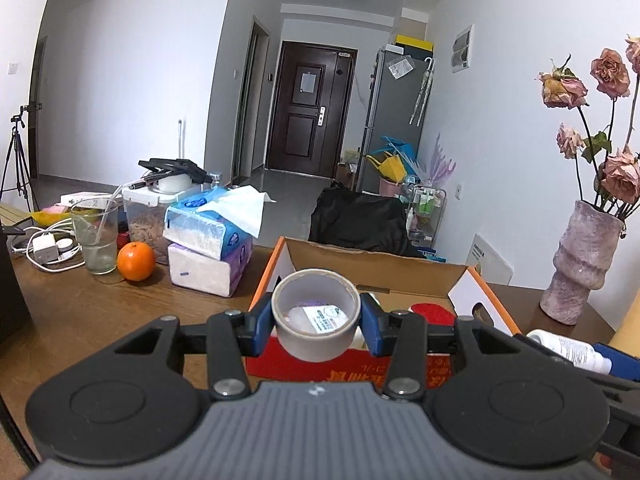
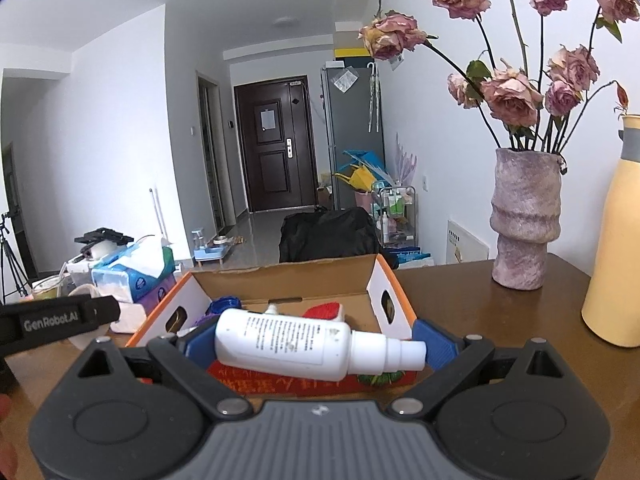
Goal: Organize rigid objects
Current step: 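Carry the tape roll and spray bottle with both tools over the box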
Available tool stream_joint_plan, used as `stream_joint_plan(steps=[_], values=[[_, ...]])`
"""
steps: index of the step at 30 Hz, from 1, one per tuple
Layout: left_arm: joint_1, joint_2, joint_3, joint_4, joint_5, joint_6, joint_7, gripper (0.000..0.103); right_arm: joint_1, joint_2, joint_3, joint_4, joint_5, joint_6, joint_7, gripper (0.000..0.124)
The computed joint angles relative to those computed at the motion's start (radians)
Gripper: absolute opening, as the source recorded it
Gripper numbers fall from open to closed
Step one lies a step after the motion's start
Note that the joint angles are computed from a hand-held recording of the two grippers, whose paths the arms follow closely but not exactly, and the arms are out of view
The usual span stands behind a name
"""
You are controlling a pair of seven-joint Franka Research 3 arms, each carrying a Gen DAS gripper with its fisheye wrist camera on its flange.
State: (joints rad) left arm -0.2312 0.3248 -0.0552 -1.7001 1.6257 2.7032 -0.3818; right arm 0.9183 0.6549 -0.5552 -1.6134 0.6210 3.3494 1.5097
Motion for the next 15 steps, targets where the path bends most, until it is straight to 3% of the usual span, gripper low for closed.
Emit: stream_joint_plan(steps=[15], values=[[-0.021,0.127,0.056,0.168,-0.098,0.021,0.102,0.045,-0.068,0.142,-0.034,0.213,-0.141,-0.097,0.169,0.098]])
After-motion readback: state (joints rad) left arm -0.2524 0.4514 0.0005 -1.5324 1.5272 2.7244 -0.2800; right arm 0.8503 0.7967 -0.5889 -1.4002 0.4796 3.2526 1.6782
